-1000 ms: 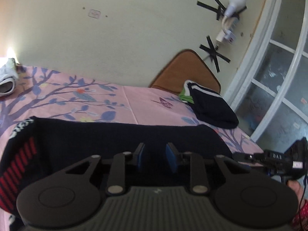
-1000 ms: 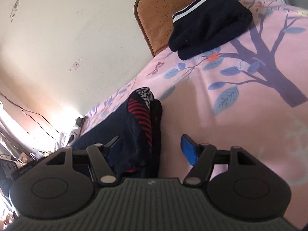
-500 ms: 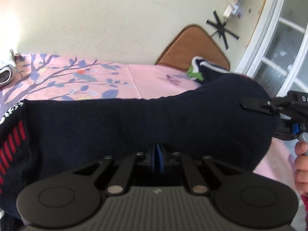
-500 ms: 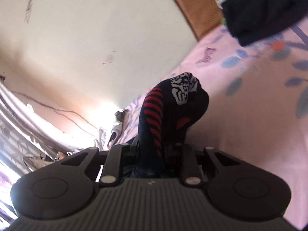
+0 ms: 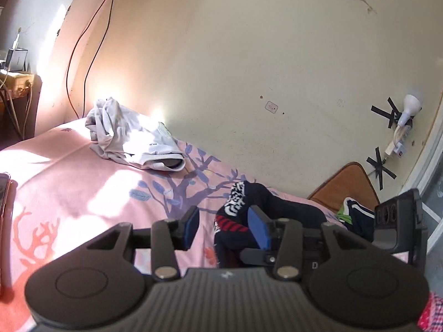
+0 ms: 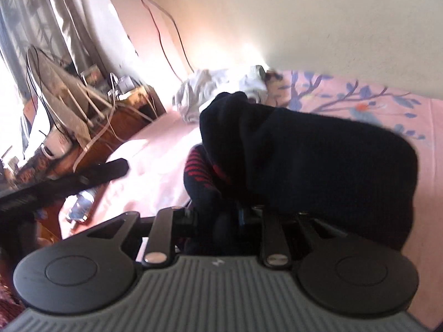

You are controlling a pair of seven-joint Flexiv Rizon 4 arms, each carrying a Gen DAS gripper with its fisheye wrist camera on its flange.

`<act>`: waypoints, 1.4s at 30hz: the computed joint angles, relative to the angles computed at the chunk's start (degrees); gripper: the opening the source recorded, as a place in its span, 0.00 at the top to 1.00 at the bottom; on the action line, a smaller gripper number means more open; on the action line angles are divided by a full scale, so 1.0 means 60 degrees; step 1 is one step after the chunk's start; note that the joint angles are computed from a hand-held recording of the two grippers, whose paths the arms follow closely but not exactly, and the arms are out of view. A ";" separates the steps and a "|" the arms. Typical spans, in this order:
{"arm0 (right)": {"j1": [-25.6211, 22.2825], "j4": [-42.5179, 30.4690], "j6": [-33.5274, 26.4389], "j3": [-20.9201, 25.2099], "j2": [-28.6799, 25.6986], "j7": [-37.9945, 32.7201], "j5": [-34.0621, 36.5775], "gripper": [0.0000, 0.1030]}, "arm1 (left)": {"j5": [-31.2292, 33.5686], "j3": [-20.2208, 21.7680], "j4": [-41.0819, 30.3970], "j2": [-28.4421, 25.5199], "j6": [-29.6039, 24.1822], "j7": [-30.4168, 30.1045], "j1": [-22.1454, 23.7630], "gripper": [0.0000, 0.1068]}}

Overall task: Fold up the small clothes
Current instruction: 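Press the folded sweater flat with the left gripper while the right gripper withdraws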

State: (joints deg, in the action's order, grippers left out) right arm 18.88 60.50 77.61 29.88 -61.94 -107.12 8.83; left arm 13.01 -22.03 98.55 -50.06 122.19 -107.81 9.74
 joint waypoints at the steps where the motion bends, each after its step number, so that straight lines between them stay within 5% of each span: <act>1: -0.0072 -0.0041 0.0263 0.0246 -0.0098 -0.0567 0.0316 0.67 | 0.0151 -0.0161 -0.0118 -0.0044 -0.0117 0.0014 0.0105 0.61; 3: -0.0662 0.0214 0.0000 0.1199 -0.0084 -0.1235 0.0106 0.43 | 0.0511 -0.0538 -0.0413 -0.0219 -0.0267 0.0107 0.0286 0.61; 4: -0.1055 0.0321 -0.0301 0.1782 -0.0068 -0.1774 0.0271 0.40 | 0.0738 -0.0790 -0.0594 -0.0347 -0.0351 0.0166 0.0407 0.61; 6: -0.1844 0.0833 -0.0554 0.2623 0.0146 -0.2741 0.0755 0.40 | 0.1168 -0.1284 -0.0990 -0.0660 -0.0480 0.0328 0.0556 0.61; 10: -0.2729 0.1771 0.0571 0.3469 0.0622 -0.4109 0.1822 0.42 | 0.1624 -0.2151 -0.1949 -0.1350 -0.1076 0.0870 0.0534 0.61; 13: -0.2852 0.1773 0.1623 0.3561 0.0699 -0.4195 0.2157 0.53 | 0.1101 -0.1871 -0.2599 -0.1546 -0.1480 0.1496 -0.0086 0.62; 17: -0.2101 0.0959 0.1884 0.2387 0.0548 -0.2741 0.1817 0.73 | -0.0488 -0.0552 -0.3253 -0.1508 -0.2257 0.1977 -0.1216 0.73; 20: -0.1445 0.0067 0.1224 0.1412 0.0162 -0.1565 0.1267 0.73 | -0.1602 0.0518 -0.3393 -0.1394 -0.2882 0.2193 -0.1924 0.86; 22: -0.0842 -0.0616 0.0414 0.0413 -0.0196 -0.0737 0.0852 0.75 | -0.1933 0.0540 -0.3403 -0.1493 -0.3186 0.2437 -0.1945 0.94; 26: -0.1015 -0.1007 0.0739 0.1001 -0.0761 -0.0888 0.0910 0.75 | -0.2228 0.0464 -0.3272 -0.1648 -0.2737 0.2958 -0.1944 0.94; 32: -0.0738 -0.0208 0.2122 0.0560 -0.0521 -0.0739 0.0525 0.75 | -0.2838 0.1143 -0.3382 -0.1773 -0.2193 0.3494 -0.2587 0.94; 37: -0.0394 0.0154 0.3768 0.0260 -0.0717 -0.0477 0.0119 0.73 | -0.2619 0.0866 -0.3244 -0.1935 -0.1558 0.3551 -0.2410 0.94; 42: 0.0999 0.0429 0.5325 -0.1994 -0.0626 -0.0014 0.0450 0.71 | -0.3056 0.1691 -0.3349 -0.1988 -0.1165 0.3764 -0.3063 0.94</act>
State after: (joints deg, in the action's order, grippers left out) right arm 24.87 63.07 109.57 17.91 -65.70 -107.21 11.53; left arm -5.32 -11.88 78.45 -61.99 115.19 -85.23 -8.64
